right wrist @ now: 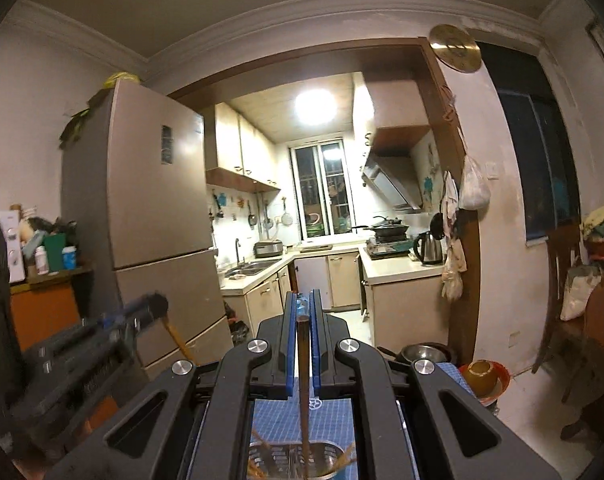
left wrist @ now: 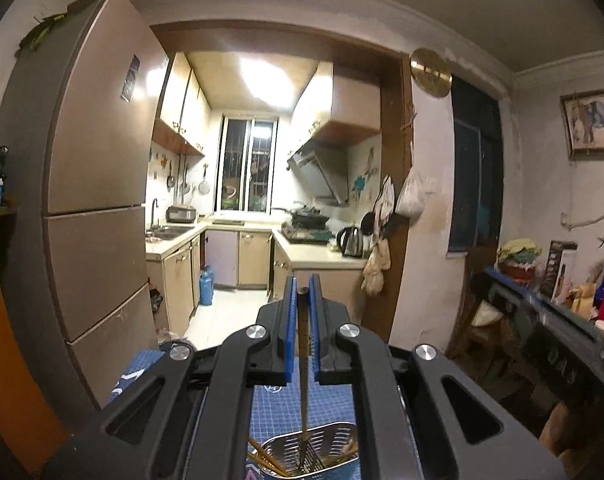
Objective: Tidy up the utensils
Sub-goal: 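Open the left tool dropping its chopstick in the holder while the right tool does too, then move both open tools back down over two remaining chopsticks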
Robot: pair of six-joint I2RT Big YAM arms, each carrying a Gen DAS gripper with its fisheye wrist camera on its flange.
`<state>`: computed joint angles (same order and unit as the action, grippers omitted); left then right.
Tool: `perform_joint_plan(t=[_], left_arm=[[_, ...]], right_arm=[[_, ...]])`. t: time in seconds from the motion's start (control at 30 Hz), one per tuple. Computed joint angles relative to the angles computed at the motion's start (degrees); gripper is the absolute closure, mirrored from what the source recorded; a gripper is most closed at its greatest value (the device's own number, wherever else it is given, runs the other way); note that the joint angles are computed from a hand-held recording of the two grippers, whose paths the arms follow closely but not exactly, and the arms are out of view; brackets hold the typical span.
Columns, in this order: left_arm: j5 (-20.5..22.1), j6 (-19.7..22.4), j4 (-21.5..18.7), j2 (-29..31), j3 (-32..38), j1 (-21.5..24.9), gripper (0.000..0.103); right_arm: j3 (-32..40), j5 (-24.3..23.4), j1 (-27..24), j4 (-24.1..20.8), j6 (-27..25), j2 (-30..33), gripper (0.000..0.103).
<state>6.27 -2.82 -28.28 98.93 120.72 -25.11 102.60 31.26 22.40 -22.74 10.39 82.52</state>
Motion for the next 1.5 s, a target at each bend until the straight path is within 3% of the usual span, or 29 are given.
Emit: perform_joint_plan(t=[0.47, 0.63, 0.77, 0.8, 0.83, 0.87, 0.9, 1.1, 1.27, 1.43, 1.5], left_arm=[[0.2, 0.5, -5.1, 4.7, -0.3, 0.9, 0.098], [-1.5, 0.9, -5.9, 5.2, -1.2, 0.3, 0.098], [-3.9, -0.3, -7.7, 5.6, -1.1, 0.0, 0.097], [-5.0, -0.1, -7.2, 5.1, -1.8, -0.1, 0.096], [-6.1, 0.3, -6.6, 4.6, -2.3, -0.2, 0.093], [-7.2, 0.8, -6.1, 4.0, -3.1, -0.4, 0.075], [-9.1, 0.9, -4.7, 2.8, -4.5, -0.6, 0.062], [-12.1, 2.9, 2.3, -3.7, -12.2, -0.7, 0.062], [-12.7, 5.3, 8.3, -12.1, -23.3, -0.2, 0.062], [-9.8, 4.9, 11.4, -20.9, -34.0, 2.7, 0.055], [-7.8, 3.9, 10.6, -23.5, -37.0, 4.5, 0.053]], right_arm=[[-1.1, -2.8, -3.3, -0.8, 7.8, 5.4, 0.096], [-1.0, -4.3, -3.0, -2.9, 8.9, 7.0, 0.096], [1.3, -3.9, -2.7, -8.1, 9.9, 8.4, 0.093], [1.3, -3.5, -2.6, -8.4, 10.1, 8.1, 0.092], [0.9, -3.2, -2.5, -8.0, 10.2, 7.6, 0.083], [0.3, -2.8, -2.4, -7.8, 10.4, 6.9, 0.074], [-0.3, -2.4, -2.3, -7.6, 10.6, 6.2, 0.074], [-5.0, -0.7, -1.2, -7.0, 10.6, 0.7, 0.074], [-11.7, 0.4, 0.9, -7.4, 11.9, -6.6, 0.074], [-22.6, 1.5, 5.3, -8.1, 11.2, -17.8, 0.074], [-26.6, 2.3, 7.0, -9.2, 11.9, -22.1, 0.074]])
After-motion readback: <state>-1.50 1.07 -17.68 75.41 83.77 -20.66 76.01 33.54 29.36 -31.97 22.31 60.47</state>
